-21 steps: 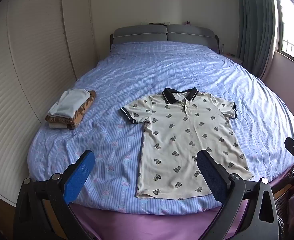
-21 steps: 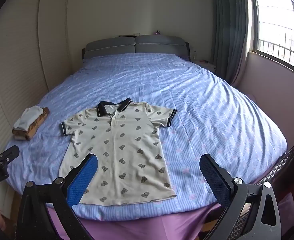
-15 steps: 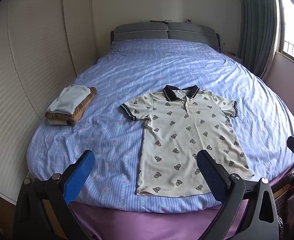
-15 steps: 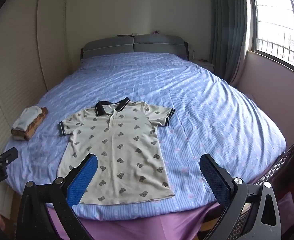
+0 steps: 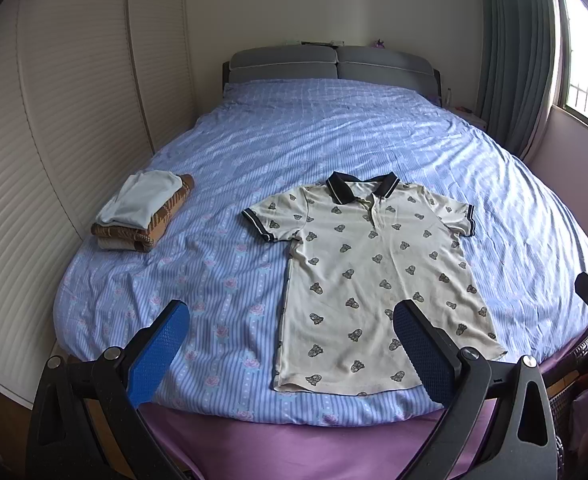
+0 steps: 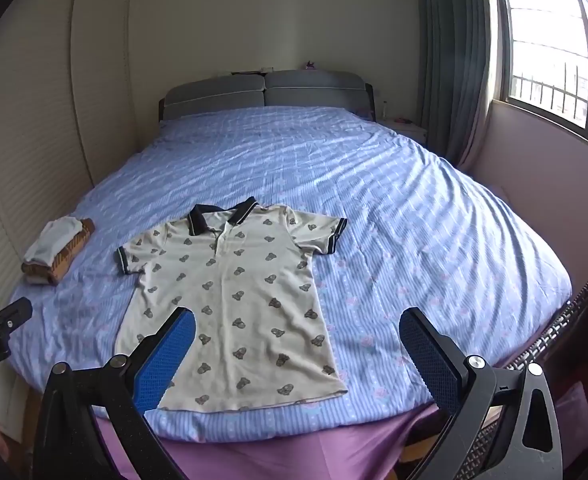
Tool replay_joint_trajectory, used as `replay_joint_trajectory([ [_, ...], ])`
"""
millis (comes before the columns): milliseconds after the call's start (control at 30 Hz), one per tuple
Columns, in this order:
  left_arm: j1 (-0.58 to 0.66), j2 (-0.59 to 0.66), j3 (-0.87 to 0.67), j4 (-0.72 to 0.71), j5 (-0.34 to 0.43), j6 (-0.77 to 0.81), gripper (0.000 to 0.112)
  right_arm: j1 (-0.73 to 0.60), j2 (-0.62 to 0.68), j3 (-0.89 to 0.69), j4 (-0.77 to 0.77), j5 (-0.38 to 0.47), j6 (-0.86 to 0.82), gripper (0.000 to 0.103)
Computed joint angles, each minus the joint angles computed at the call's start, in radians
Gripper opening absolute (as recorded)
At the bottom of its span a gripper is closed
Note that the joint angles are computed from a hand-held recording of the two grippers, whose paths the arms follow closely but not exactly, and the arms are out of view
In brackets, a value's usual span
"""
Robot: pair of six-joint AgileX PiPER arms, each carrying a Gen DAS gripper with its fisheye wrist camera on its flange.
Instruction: Fold small clothes
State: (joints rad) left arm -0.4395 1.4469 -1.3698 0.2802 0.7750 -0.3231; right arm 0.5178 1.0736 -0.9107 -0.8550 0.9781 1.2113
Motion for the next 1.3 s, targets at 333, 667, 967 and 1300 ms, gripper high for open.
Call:
replay_joint_trajectory([
  [333, 0.007, 0.002, -0.006, -0.005, 0.002, 0.012, 0.103, 0.011, 0.010, -0.032, 0.005, 0.022, 0.002, 0.103],
  [667, 0.008, 0.002, -0.013, -0.016, 0.009, 0.023, 0.103, 0.010, 0.007, -0.036, 0.006, 0.027, -0.003, 0.103],
  [967, 0.000, -0.002, -0.012, -0.011, 0.011, 0.016, 0.103, 0.011, 0.010, -0.041, 0.004, 0.033, -0.002, 0.103],
  [1300, 0.000, -0.002, -0.012, -0.012, 0.010, 0.018, 0.103, 0.020, 0.006, -0.039, 0.003, 0.036, 0.002, 0.103],
])
